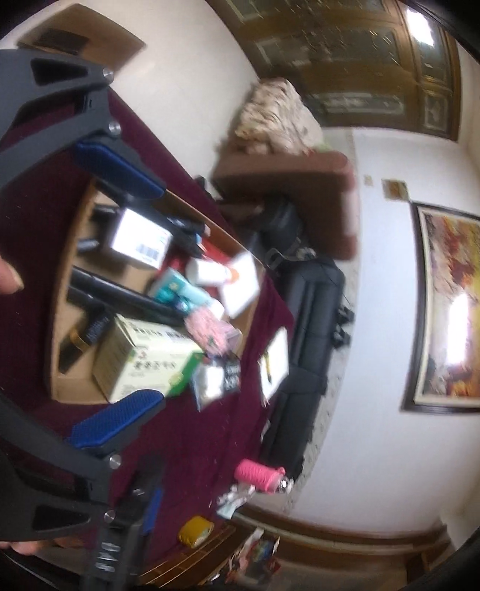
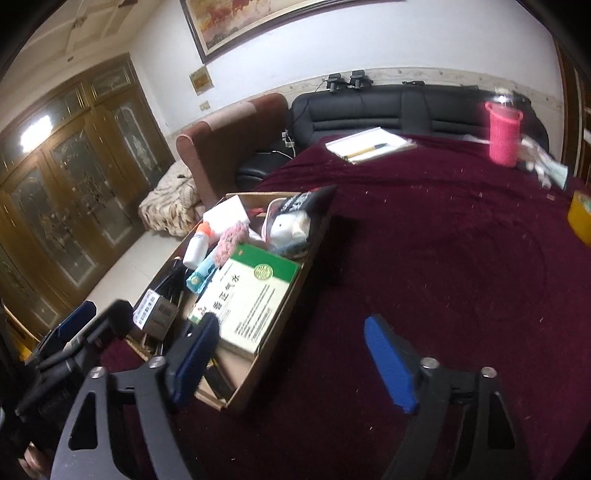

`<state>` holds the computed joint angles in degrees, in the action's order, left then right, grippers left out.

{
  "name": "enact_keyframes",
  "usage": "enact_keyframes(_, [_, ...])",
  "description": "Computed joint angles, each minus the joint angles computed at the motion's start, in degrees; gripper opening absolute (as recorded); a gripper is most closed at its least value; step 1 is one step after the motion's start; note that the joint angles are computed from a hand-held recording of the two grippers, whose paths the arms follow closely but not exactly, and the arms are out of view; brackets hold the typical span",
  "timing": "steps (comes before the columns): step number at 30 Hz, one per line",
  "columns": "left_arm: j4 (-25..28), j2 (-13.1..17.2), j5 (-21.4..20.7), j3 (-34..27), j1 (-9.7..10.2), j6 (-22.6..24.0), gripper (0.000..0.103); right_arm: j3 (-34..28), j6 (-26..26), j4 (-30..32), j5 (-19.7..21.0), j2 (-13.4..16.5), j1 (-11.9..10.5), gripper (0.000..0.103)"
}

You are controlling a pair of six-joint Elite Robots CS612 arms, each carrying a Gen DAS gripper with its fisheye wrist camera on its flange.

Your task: Organize objects

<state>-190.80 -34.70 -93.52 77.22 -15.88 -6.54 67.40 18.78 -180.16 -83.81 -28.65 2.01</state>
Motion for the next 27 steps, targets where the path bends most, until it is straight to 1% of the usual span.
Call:
enact_keyframes(2, [-0.78,-0.11,0.3,0.49,0.24,-3.11,0.103,0.59,2.38,-3.0,0.75,0.31,-0.35,0.098])
enact_keyframes(3, [-1.32,-0.14,0.9,0.73,0.25,-3.94,0.103,0.62,2.43,-3.72,0.49,0.42,-0.33,0.099])
enact_keyframes(4, [-1.89,-0.06,1.57,0.83,0.16,-3.87,0.103,0.79,1.42,-4.85,-0.16,0.55,-0.14,0.102])
enact_keyframes(6, [-3.23,-0.11,3.0,1.09,-0.13,-0.86,0.103,0.91,-1.46,-6.96,-2.91,0.75,0.66,0.102])
enact_keyframes(7, [-3.18,-0.23,3.69,1.07,-0.39,1.97,0.103,0.81,-3.42,-7.91,-4.14,0.87,1.15,0.102])
enact_keyframes(10, [-1.35,-0.53,6.18,0.77,-1.08,7.62,0.103,0.38,-8.29,-9.47,-6.89,1.28,2.23,0.102])
enact_keyframes(11, [-1.03,-0.44,7.56,0.64,-1.37,8.38,0.103,0.25,-8.88,-9.3,-7.64,1.37,2.39,0.102])
enact_keyframes(13, [-1.79,-0.21,8.92,0.66,-1.61,8.63,0.103,0.11,-8.94,-8.83,-8.59,1.46,2.49,0.102])
enact_keyframes(16, [-4.18,0.16,13.0,0.9,-2.25,10.07,0.103,0.19,-8.89,-9.45,-8.19,1.54,2.42,0.102])
enact_keyframes(19, [-4.19,-0.05,12.2,1.21,-1.99,10.85,0.103,0.1,-11.55,-10.61,-8.67,1.79,3.04,0.102])
enact_keyframes(23, [-5.8,-0.04,13.28,1.8,-1.82,11.58,0.103,-0.08,-16.17,-11.77,-8.53,2.16,3.96,0.102])
enact_keyframes(27, [-6.85,-0.08,13.92,2.45,-1.51,11.57,0.103,-0.32,-18.82,-11.75,-8.24,2.46,4.48,0.102])
